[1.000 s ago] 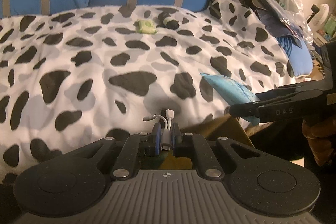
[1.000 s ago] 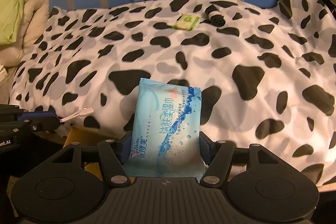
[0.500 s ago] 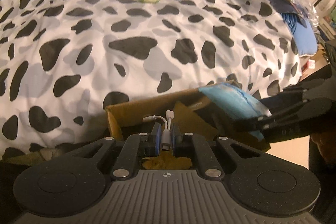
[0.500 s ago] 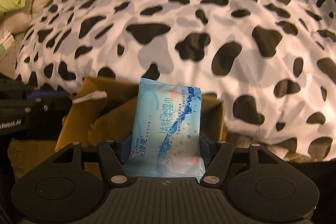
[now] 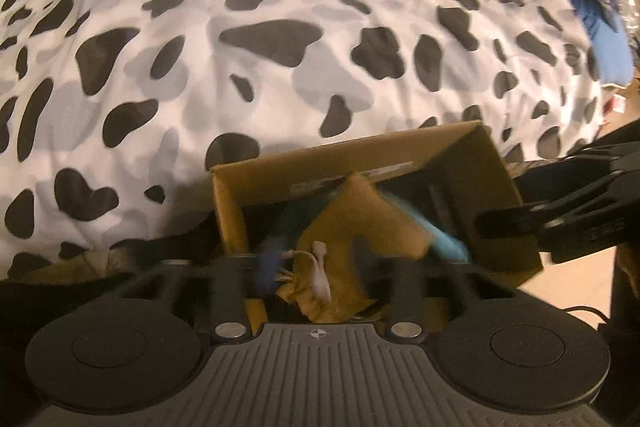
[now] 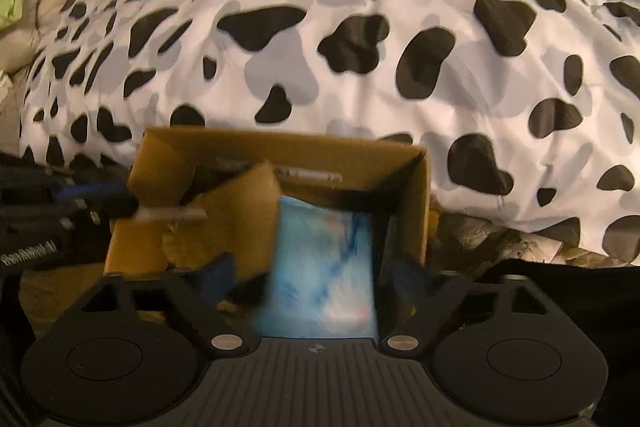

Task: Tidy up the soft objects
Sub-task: 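Open both tools over the box to drop the cable and wipes, then move both open tools back over the bed toward the green packet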

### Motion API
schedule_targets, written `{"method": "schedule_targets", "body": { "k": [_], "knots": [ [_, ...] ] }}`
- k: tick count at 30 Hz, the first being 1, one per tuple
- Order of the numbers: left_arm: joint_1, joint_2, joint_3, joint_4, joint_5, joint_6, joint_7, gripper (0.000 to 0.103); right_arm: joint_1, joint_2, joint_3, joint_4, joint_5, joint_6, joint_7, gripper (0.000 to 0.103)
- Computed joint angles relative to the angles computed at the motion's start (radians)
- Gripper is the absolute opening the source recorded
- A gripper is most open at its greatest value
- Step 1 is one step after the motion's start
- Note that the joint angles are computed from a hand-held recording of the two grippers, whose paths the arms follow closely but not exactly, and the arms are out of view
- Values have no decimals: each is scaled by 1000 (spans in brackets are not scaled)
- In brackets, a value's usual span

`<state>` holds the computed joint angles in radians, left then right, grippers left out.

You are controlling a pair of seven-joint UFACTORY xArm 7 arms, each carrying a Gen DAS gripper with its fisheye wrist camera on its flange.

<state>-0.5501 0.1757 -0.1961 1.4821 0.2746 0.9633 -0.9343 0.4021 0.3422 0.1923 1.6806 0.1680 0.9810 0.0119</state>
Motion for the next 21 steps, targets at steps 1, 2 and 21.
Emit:
{"method": "schedule_targets", "body": {
  "k": [1, 2, 21],
  "knots": [
    [-1, 2, 1, 4, 3, 7, -7, 58, -2, 5, -1, 7, 5, 2, 5, 99],
    [0, 3, 2, 5, 0, 8, -10, 58, -3, 10, -3, 15, 7, 7, 13, 100],
    [-2, 27, 10, 37, -19, 34, -16, 59, 32, 37, -19, 54, -103, 59, 57, 103]
  ]
}}
